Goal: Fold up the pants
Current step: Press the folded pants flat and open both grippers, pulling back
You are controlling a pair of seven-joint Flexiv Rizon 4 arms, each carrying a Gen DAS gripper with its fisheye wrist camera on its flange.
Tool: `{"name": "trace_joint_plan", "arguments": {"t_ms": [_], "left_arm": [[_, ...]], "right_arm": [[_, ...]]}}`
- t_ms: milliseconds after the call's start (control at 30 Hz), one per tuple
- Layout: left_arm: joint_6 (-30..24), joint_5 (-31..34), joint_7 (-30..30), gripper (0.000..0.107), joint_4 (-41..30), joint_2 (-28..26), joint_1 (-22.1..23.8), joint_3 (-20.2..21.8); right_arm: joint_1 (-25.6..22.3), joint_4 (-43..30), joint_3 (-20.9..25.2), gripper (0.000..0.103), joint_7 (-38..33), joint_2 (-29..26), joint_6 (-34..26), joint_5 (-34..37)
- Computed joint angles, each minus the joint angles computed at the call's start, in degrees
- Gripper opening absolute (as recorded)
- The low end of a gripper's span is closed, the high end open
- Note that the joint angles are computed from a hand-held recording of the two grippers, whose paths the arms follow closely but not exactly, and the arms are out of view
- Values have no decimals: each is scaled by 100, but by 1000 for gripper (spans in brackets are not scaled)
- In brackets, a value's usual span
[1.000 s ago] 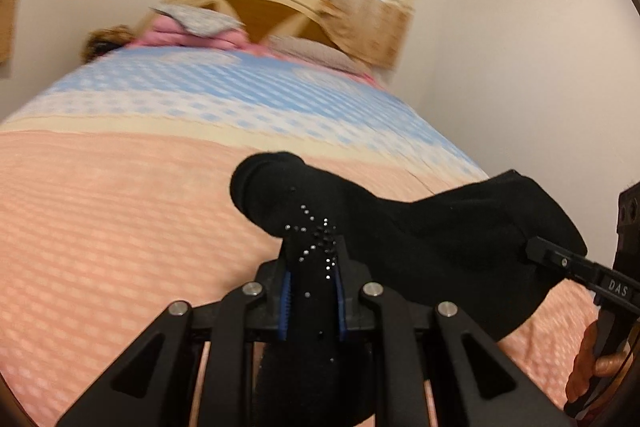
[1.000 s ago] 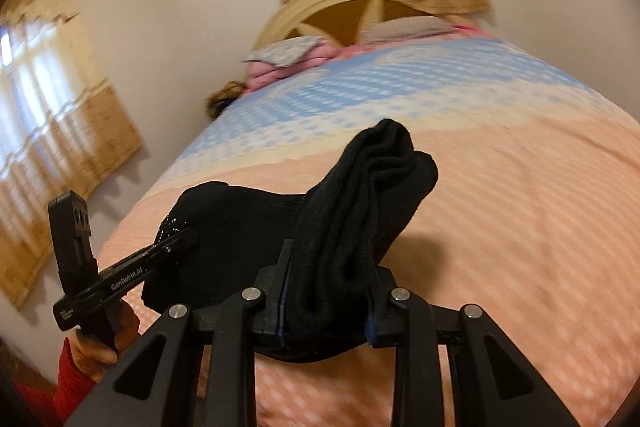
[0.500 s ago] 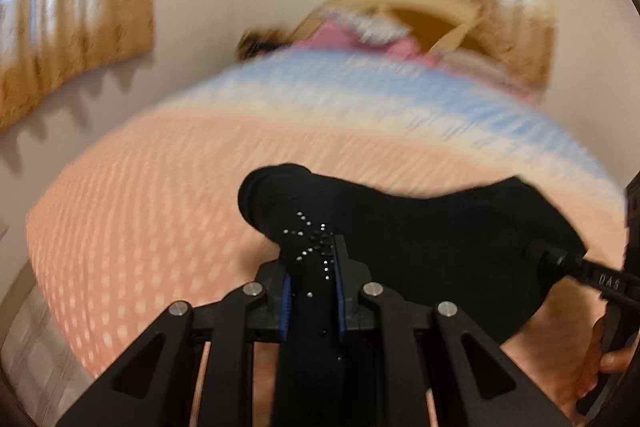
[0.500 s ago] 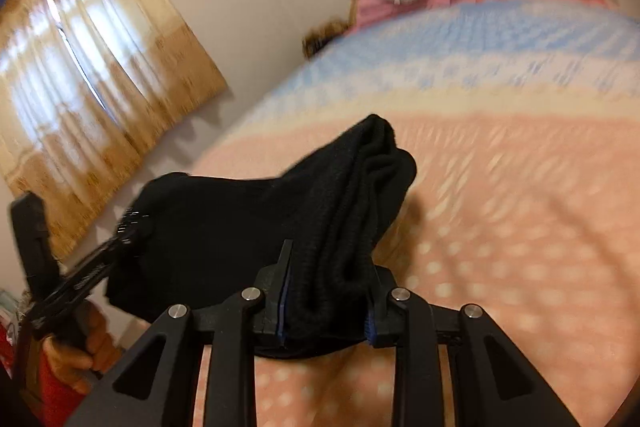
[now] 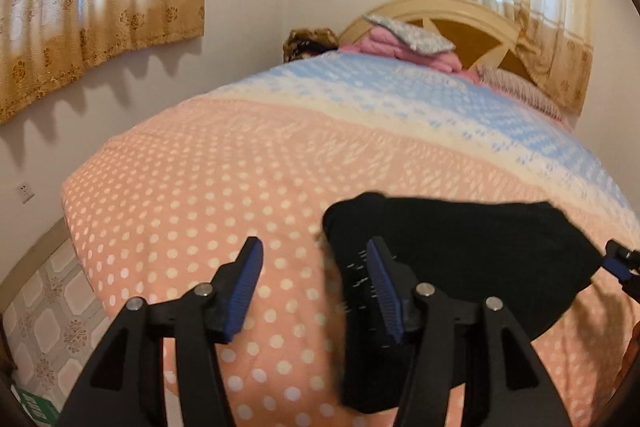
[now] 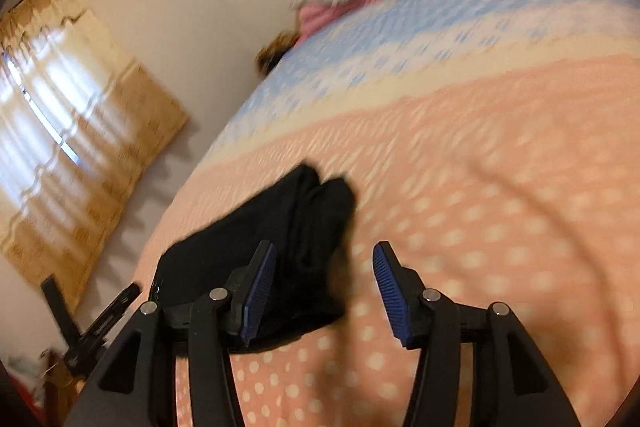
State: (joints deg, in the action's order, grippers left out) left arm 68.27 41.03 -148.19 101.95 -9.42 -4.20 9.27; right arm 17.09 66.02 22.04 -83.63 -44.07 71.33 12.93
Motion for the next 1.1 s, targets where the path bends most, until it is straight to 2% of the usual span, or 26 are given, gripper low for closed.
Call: {"name": "trace_joint_plan", "arguments": {"t_ms": [33,67,100,133,267,333,400,467,633,700,733,767,867,967,1100], "left_arm": [[87,-36,52,57,-6,-19,7,-34],[135,-54,127,57,-20,-40,-23,-77],[127,-40,172,57,-51,-70,-76,-104],[99,-64,246,57,-105,-129,-121,-140],[-209,-458,647,57,-229,-418,-276,-245],[-439,-665,869,57,-267,-562,-349,-235],[-612,-454,774,57,-358,-650,-541,-107],[-763,-156,681,58,-453,-653,-708,-8],[-768,-148,663,61,-442,-640,-681,-6],[-825,-79,659,61,-451,-628,-715,-6],[-857,-37,654,62,-459,-623,-729,-5],[-886,16,601,62,-426,-584,-760,1],[-1021,45,565,62,-450,-563,-767,-45],[-1169,-5,638,65,-446,-492,-759,-116],[-1250,-38,664,69,-351,-343,-735,-195]], "right_arm": [[155,189,-232,52,73,137,149,-173],[227,297,-278,39,-7,218,216,-299],[257,326,-229,21,-157,247,214,-426],[370,327,-246,18,-306,266,150,-632],[822,431,-600,18,-324,247,333,-1188],[1005,436,-893,19,16,200,110,-1447],[1159,549,-1253,19,542,188,-155,-1762],[929,482,-983,19,505,86,-230,-1632],[522,391,-485,26,505,94,-572,-1196],[525,699,-572,27,735,310,-381,-1028],[627,924,-773,27,954,441,-200,-1082],[810,1244,-1101,27,1276,621,89,-1241],[1056,1868,-1483,27,1691,971,843,-1665],[1047,1956,-1372,27,1615,1021,1225,-2030],[733,1333,-636,27,1275,617,708,-2106]]}}
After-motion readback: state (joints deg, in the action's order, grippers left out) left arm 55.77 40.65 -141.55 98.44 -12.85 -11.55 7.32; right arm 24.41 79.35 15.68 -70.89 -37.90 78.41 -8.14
